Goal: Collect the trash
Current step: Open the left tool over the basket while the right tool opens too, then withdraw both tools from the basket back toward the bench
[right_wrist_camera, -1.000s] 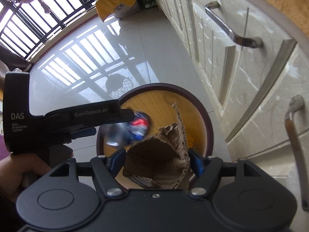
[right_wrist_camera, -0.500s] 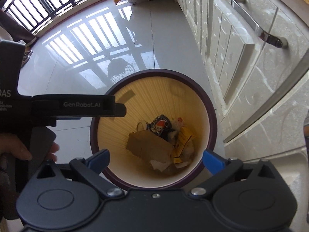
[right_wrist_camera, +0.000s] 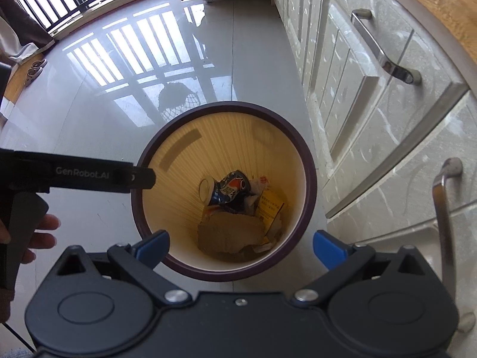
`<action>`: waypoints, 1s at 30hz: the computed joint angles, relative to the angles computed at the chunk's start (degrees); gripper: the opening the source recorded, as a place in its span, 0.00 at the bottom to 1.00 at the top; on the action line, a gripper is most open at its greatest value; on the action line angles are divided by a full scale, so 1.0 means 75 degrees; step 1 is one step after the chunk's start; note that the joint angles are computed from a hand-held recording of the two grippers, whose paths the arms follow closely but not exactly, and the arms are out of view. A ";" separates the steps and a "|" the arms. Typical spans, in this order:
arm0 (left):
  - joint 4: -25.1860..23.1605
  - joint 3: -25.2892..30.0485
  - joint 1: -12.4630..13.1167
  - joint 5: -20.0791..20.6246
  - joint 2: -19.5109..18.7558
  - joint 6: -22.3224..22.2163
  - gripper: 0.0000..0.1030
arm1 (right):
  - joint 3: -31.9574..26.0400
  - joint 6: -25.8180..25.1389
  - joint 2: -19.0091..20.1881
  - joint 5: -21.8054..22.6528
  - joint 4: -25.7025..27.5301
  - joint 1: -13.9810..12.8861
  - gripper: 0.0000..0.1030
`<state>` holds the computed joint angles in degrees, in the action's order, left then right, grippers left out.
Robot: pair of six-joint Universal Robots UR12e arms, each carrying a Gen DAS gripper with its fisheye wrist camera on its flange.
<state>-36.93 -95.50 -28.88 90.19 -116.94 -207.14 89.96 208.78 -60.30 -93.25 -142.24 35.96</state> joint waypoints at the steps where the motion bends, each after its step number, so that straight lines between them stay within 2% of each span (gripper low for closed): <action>1: -0.0021 -0.0029 -0.0006 0.0016 0.0037 -0.0002 1.00 | 0.0013 0.0010 -0.0022 -0.0030 0.0019 0.0009 1.00; 20: -0.0192 -0.0513 -0.0079 0.0295 0.0891 0.0017 1.00 | 0.0041 -0.0103 -0.0408 -0.0574 0.0070 0.0204 1.00; 30: -0.0196 -0.0845 -0.0151 0.0611 0.1408 -0.0125 1.00 | 0.0116 0.0049 -0.0679 -0.1116 0.0004 0.0358 1.00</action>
<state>-38.40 -101.84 -30.01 94.77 -106.38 -208.07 90.82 209.15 -65.39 -101.63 -142.21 38.65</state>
